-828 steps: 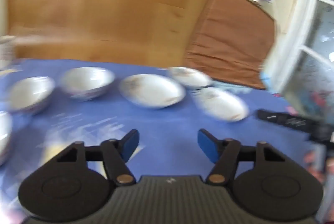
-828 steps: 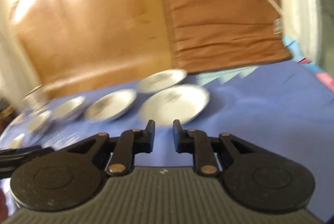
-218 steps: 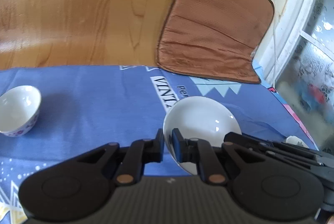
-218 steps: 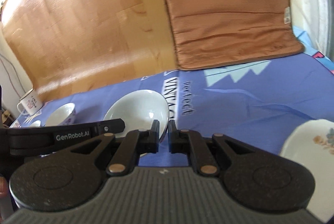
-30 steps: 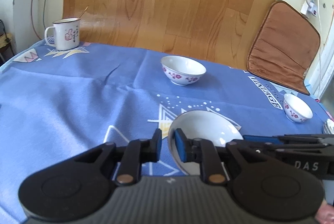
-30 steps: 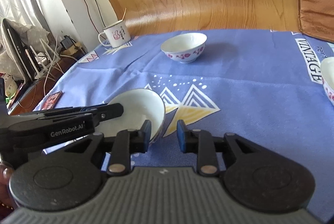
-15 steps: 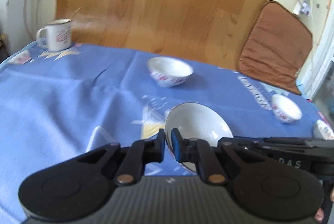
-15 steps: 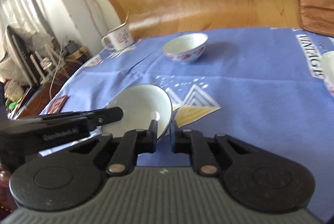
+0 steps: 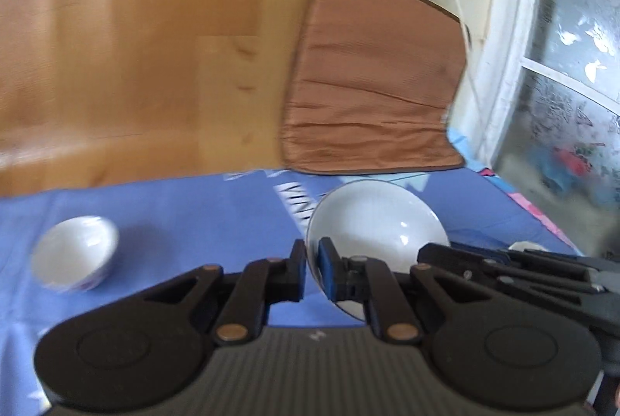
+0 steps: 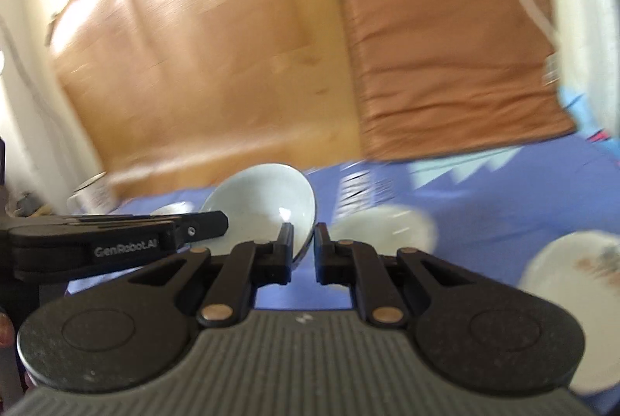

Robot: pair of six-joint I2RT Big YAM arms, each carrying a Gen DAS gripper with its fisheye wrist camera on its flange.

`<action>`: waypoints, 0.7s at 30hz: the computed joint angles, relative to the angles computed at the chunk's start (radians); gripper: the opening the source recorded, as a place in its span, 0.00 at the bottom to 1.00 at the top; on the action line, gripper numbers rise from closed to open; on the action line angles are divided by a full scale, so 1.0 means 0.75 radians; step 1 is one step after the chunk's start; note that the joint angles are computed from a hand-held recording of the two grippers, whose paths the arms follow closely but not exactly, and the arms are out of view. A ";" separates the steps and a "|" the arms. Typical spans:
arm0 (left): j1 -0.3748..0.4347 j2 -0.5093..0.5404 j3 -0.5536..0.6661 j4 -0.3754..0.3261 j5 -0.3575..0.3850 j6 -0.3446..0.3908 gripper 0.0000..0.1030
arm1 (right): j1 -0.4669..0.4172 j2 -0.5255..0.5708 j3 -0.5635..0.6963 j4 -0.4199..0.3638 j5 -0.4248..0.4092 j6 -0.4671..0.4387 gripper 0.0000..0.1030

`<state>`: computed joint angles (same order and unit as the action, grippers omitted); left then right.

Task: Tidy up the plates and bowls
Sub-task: 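Lower both bowls beside the saucer stack and open both tools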

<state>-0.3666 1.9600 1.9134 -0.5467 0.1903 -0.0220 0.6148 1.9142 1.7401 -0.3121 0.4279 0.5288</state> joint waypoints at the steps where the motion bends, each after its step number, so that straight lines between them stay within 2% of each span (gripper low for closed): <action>1: -0.014 0.034 0.050 -0.032 -0.002 -0.003 0.09 | -0.008 -0.007 -0.015 0.004 0.025 -0.001 0.13; 7: -0.060 0.206 0.297 -0.181 -0.030 0.004 0.10 | -0.047 -0.020 -0.077 -0.009 0.071 0.063 0.13; 11: -0.070 0.256 0.362 -0.231 -0.058 0.006 0.10 | -0.063 -0.005 -0.076 -0.021 0.061 0.102 0.16; 13: -0.074 0.252 0.343 -0.205 -0.094 0.014 0.10 | -0.062 -0.003 -0.083 -0.005 0.076 0.102 0.17; 15: -0.075 0.249 0.336 -0.194 -0.099 0.011 0.10 | -0.062 0.016 -0.062 0.001 0.095 0.097 0.26; 16: -0.073 0.243 0.329 -0.190 -0.099 0.007 0.11 | -0.061 0.015 -0.069 0.016 0.100 0.094 0.34; 21: -0.050 0.153 0.204 -0.089 -0.086 -0.024 0.11 | -0.055 0.005 -0.080 0.050 0.154 0.091 0.35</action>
